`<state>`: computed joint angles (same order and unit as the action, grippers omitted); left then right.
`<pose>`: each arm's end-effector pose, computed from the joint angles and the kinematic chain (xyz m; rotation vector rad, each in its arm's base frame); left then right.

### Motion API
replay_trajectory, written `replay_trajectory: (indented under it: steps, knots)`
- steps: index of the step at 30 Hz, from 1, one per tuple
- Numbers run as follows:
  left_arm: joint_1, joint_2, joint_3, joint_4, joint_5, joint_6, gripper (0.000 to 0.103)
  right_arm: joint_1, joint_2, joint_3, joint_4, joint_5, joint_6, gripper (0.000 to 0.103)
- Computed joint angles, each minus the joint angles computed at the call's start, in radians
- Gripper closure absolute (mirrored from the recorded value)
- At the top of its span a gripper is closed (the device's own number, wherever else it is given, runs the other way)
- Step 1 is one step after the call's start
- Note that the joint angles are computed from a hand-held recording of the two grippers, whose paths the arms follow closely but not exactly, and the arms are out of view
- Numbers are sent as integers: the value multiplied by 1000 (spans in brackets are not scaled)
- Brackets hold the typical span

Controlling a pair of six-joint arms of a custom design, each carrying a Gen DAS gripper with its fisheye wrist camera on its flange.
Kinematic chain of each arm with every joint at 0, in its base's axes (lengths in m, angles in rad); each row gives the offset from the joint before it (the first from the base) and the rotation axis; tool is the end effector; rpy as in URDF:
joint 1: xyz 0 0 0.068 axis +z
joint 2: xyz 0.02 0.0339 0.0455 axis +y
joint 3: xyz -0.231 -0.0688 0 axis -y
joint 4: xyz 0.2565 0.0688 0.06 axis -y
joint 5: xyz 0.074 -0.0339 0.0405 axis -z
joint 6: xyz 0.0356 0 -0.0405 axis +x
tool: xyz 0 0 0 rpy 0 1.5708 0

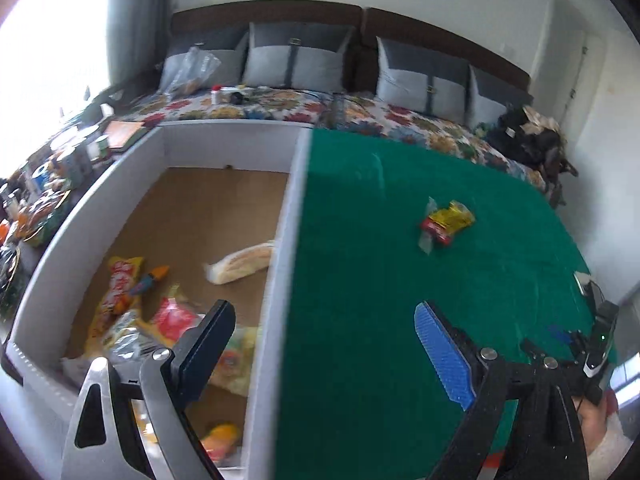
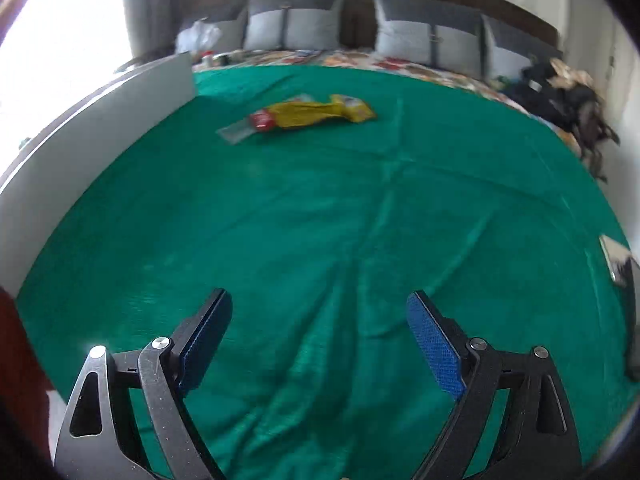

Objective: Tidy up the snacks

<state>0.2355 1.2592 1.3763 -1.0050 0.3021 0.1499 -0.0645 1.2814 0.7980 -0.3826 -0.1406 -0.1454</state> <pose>0.2602 0.0515 0.3392 0.0271 2.4139 -0.1961 0.2796 -0.0131 0.1856 -0.1609 2.4214 0.0764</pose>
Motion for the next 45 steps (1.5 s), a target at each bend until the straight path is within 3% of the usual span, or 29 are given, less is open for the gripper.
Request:
replay_trajectory:
  steps: [5,9,14,25,28,34,39,45]
  knots:
    - [-304,227,72,69,-160,-71,12,-1,77,68,4,50,-23,12]
    - [-382,449,219,101,-247,-156,12,-24,130,117,-30,14,-14,12]
    - [-424,670,423,115,-468,-227,12,-25,78,61,-34,15,-42,10]
    - [-429,997,811,15,-572,-268,12,-26,84,57,-30,10,-46,7]
    - [-438,1041,861,-11,-585,-257,12,-25,92,62,-28,9,-47,7]
    - [-478,1048,842,41,-625,-226,12,-24,90,62,-31,10,-45,7]
    - [-498,1208,1117,-104,-639,-250,12,-22,89,62,-32,11,-44,7]
    - [-518,1154,1027,-35,-613,-187,12,-21,89,62,-32,13,-42,7]
